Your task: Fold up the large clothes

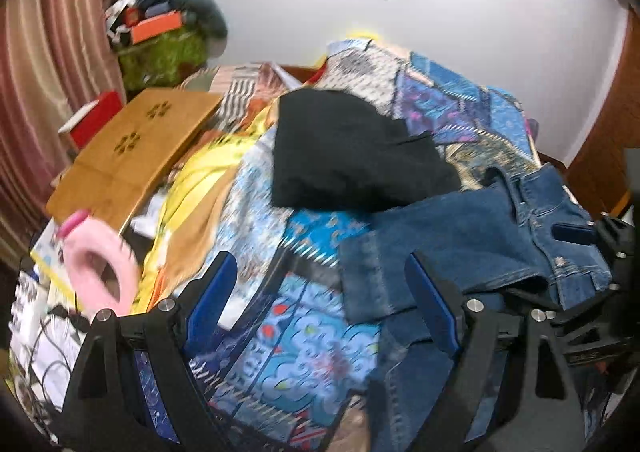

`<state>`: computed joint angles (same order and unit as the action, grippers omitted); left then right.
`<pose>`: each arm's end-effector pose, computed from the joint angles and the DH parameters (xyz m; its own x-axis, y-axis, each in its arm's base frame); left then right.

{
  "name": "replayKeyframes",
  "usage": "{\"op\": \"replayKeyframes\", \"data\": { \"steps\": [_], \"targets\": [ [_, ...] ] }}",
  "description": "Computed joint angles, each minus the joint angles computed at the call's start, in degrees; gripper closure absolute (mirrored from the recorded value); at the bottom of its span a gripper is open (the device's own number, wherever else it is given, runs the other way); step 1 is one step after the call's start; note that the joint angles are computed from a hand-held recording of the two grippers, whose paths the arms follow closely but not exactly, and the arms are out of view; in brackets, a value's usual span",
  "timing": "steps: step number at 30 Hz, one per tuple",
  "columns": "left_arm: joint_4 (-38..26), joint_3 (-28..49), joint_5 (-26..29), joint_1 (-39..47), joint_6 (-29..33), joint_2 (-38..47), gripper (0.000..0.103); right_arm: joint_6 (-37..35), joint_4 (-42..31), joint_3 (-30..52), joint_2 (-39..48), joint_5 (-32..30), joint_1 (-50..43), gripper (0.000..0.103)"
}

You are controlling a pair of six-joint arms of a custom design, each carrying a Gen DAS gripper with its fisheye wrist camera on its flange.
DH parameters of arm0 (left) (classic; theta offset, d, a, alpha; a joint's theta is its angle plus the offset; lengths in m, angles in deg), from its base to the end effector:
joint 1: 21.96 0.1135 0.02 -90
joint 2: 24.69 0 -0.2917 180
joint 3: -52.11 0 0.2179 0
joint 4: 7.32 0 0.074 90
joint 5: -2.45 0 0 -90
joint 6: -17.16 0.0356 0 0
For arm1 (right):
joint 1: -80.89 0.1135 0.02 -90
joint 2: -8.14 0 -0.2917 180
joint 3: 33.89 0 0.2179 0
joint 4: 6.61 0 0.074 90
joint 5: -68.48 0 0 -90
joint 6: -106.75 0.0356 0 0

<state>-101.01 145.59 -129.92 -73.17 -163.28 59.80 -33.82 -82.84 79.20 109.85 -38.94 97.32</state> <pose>0.1543 -0.1537 0.3380 -0.5321 -0.5173 -0.6703 -0.6279 0.7722 -0.0975 0.3219 0.1060 0.3444 -0.2487 -0.8417 -0.4792 -0.9195 0.3606 -0.1561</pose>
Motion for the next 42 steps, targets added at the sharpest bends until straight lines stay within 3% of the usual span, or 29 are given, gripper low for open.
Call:
{"op": "replayKeyframes", "data": {
  "steps": [8,12,16,18,20,22,29,32,38,42],
  "targets": [
    [6.4,-10.7,4.4,0.4,-3.4,-4.5,0.017,-1.3,3.7,-4.1,5.1,14.1,10.1,0.002],
    [9.1,-13.7,5.3,1.2,-3.7,-6.1,0.017,-1.4,5.1,-4.8,7.0,16.5,11.6,0.005],
    [11.3,-15.8,6.1,2.2,-3.6,-7.4,0.017,1.5,4.0,-2.3,9.6,15.7,11.2,0.029],
    [11.3,-15.8,6.1,2.5,-3.4,-7.7,0.017,1.3,5.8,-3.5,8.9,15.0,10.9,0.047],
    [11.4,-15.5,5.9,2.7,-3.2,-8.0,0.017,1.1,5.3,-3.1,8.6,13.4,10.1,0.08],
    [11.1,-14.6,5.5,2.8,-2.7,-8.1,0.017,2.2,3.0,-1.4,8.7,12.0,9.1,0.093],
    [7.9,-9.0,3.2,2.0,-1.5,-5.3,0.017,9.0,0.4,1.7,6.3,2.5,3.9,0.098],
    [7.1,-6.4,2.9,2.1,0.0,-3.4,0.017,13.2,-0.4,6.6,5.5,-1.4,0.6,0.098],
    [8.6,-2.1,3.5,2.9,3.9,0.7,0.017,17.3,-11.2,29.1,11.3,-11.2,-9.5,0.098],
    [11.0,0.7,4.9,3.6,8.2,4.2,0.017,18.5,-24.6,48.4,20.1,-17.2,-18.0,0.098]
  ]
}}
